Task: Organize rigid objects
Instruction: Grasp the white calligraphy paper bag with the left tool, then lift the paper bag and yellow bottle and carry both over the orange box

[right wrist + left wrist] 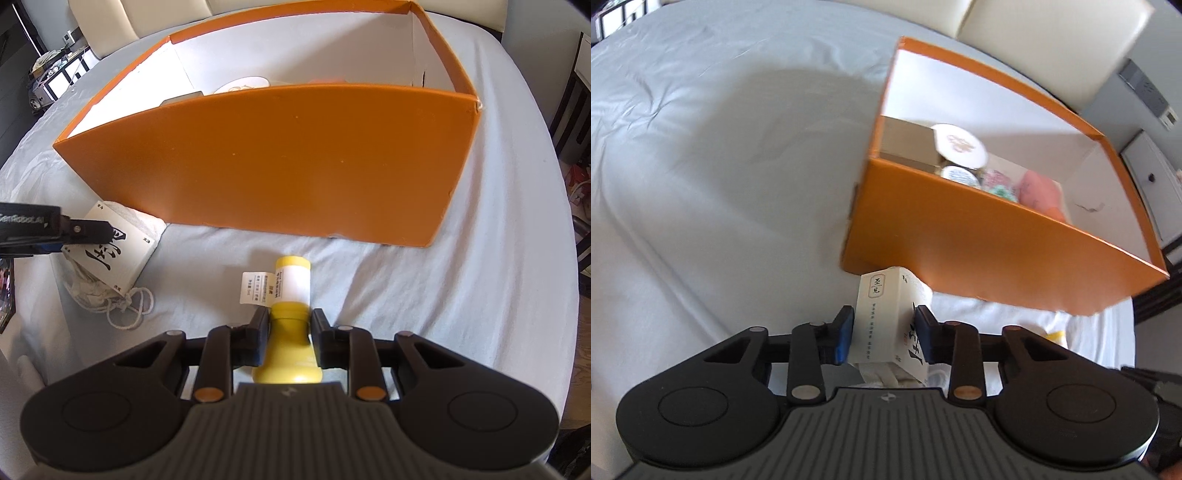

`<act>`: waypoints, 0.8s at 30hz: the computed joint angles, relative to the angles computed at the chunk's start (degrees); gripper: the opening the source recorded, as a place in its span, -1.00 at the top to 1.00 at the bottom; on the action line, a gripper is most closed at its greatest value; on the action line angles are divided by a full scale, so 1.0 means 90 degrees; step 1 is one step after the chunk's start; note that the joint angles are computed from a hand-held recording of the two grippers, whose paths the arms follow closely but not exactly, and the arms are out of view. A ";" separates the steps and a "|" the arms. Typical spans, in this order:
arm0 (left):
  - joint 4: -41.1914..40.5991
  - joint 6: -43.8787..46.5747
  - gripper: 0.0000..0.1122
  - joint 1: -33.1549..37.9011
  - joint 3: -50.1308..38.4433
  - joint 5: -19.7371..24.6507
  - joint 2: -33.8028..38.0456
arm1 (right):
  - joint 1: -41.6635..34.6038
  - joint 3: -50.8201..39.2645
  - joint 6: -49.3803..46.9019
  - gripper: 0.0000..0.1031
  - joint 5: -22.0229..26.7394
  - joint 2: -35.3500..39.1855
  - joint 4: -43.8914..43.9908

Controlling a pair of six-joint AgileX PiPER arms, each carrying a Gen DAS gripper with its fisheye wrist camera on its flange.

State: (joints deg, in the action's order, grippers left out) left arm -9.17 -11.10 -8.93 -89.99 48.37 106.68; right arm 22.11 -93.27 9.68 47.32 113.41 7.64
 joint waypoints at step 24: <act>-0.0085 0.0781 0.45 -0.0402 -0.0053 0.0076 0.0027 | 0.0243 0.0046 0.0262 0.55 -0.0241 -0.0034 -0.0350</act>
State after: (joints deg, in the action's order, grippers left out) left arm -9.93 -4.07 -12.55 -90.47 49.05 106.93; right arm 24.30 -92.86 12.04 45.15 113.11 4.50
